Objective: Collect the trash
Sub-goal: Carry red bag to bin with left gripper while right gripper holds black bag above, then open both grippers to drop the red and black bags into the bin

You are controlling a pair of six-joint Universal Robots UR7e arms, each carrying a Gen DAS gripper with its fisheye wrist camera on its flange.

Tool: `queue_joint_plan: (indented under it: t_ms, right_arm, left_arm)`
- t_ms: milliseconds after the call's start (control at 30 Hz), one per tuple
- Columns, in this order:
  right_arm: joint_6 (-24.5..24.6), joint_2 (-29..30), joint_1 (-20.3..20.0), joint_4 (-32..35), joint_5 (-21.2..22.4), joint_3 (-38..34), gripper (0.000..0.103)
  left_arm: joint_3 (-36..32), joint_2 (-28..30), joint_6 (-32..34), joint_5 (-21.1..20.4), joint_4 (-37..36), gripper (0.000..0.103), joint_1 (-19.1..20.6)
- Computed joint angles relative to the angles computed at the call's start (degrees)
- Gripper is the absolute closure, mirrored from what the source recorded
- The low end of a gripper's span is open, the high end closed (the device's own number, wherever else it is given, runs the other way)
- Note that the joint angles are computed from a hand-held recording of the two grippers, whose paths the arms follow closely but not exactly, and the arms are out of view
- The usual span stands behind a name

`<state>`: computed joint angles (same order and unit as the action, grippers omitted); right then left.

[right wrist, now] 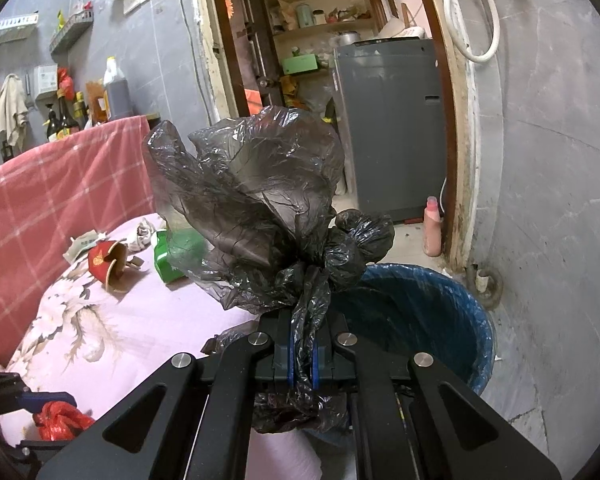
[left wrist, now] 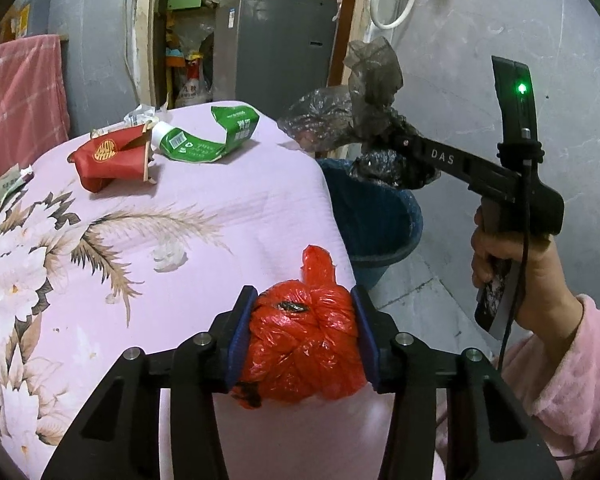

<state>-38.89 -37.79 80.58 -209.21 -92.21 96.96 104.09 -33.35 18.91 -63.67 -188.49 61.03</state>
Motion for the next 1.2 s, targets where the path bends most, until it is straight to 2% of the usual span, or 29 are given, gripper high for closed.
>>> queue_joint_plan:
  t_ms: [133,367,700,933,1200]
  right_arm:
    - [0.5,-0.1,-0.2,-0.4,0.1,0.3,0.099]
    - [1.8,-0.1,-0.5,-1.4,0.1,0.5,0.099]
    - [3.1,0.2,-1.3,-4.6,-1.2,0.0,0.099]
    - [4.0,0.7,-2.5,-5.8,-3.0,-2.5,0.099]
    - [7.8,0.6,-4.3,-1.4,-3.9,-5.8,0.098]
  left_arm:
    - [-1.0,0.7,0.3,0.1,-0.1,0.064,-0.1]
    - [-3.9,2.0,-2.9,-1.5,-2.0,0.064,0.5]
    - [-16.8,10.3,-2.7,-3.9,-8.9,0.064,0.5]
    - [-29.3,17.6,-2.1,-5.0,-6.1,0.063,0.4]
    - [-41.6,24.8,-1.4,-3.6,2.1,0.063,0.2]
